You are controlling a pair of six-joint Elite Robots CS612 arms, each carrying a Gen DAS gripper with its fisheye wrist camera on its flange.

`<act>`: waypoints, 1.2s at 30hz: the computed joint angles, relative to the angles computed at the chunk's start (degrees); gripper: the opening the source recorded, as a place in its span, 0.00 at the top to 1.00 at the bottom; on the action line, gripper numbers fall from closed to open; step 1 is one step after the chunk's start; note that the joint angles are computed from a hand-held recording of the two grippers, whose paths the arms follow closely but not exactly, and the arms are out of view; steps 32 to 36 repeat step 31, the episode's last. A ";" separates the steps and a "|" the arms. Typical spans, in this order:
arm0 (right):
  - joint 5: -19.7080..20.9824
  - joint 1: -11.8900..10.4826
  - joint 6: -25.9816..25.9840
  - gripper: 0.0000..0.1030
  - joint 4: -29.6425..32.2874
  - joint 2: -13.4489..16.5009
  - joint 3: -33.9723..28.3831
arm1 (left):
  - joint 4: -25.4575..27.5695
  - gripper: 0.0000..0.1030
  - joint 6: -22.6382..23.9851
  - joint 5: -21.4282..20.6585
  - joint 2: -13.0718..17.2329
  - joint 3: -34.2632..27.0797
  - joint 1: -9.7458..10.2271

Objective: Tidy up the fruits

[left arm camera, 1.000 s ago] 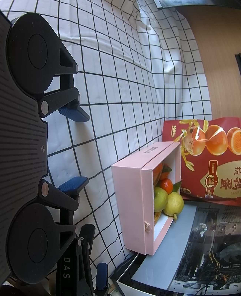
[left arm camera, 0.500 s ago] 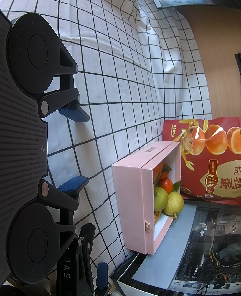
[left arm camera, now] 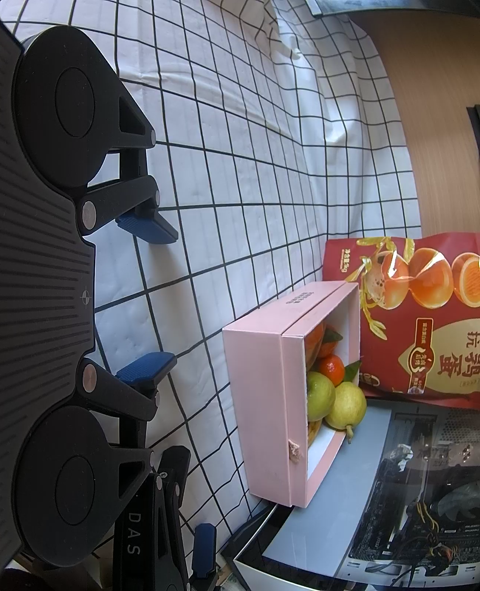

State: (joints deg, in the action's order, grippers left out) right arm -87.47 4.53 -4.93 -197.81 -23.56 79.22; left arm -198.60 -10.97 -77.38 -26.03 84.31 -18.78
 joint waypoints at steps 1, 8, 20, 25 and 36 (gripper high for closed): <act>0.00 0.00 0.00 0.06 0.00 0.00 0.00 | 0.00 0.31 0.00 0.00 0.00 0.00 0.00; 0.02 -0.01 -0.01 0.06 0.01 0.01 -0.02 | -0.05 0.32 0.01 0.07 -0.01 0.02 -0.03; 0.02 -0.01 -0.01 0.06 0.02 0.00 -0.02 | -0.12 0.32 -0.03 0.19 0.01 0.04 -0.08; 0.07 -0.03 -0.02 0.06 0.03 0.00 -0.02 | -0.11 0.32 -0.08 0.26 0.01 0.04 -0.12; -0.23 0.04 0.08 0.06 0.19 -0.04 -0.02 | -0.74 0.39 0.80 -0.14 0.19 -0.05 -0.18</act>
